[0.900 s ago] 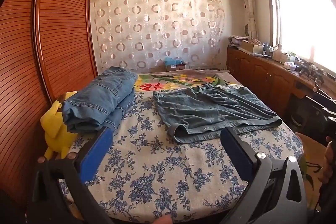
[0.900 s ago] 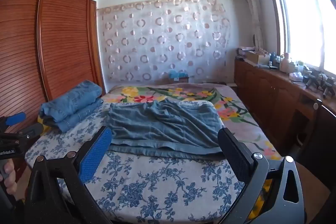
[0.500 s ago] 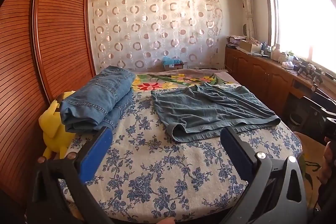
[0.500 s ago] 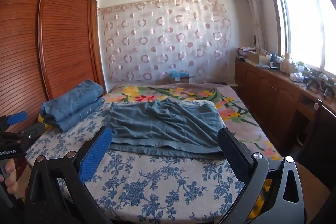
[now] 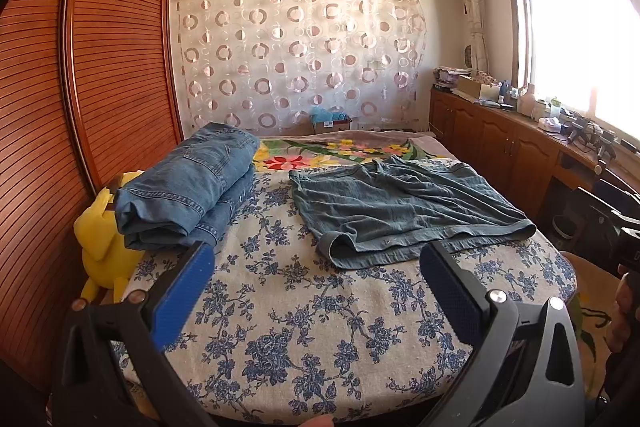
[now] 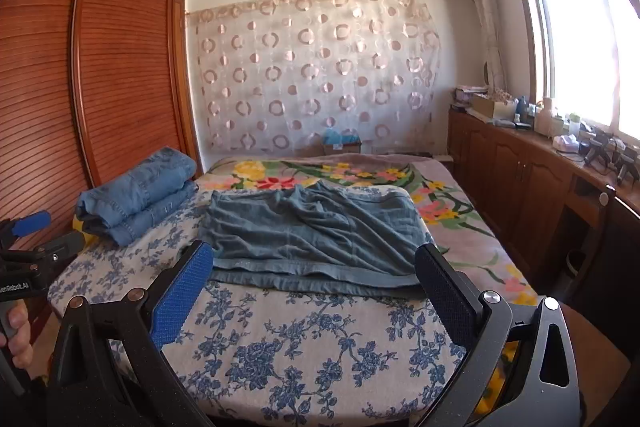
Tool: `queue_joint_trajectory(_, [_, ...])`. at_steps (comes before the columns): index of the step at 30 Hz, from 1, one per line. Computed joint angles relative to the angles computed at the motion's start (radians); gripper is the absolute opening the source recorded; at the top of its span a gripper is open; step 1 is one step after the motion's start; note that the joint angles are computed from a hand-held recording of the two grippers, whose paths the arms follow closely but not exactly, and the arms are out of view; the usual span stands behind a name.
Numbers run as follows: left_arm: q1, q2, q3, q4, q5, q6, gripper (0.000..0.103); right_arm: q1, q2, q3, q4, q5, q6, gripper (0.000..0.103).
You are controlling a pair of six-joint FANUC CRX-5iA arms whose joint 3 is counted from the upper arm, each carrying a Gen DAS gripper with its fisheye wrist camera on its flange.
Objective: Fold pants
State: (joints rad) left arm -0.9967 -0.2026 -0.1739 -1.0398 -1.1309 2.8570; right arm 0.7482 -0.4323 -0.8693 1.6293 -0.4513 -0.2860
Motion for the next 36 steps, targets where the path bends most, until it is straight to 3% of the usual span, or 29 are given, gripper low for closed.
queue_joint_trajectory(36, [0.001,-0.006,-0.008,0.001,0.005,0.004,0.103,0.005,-0.002,0.001,-0.015,-0.002,0.011,0.103])
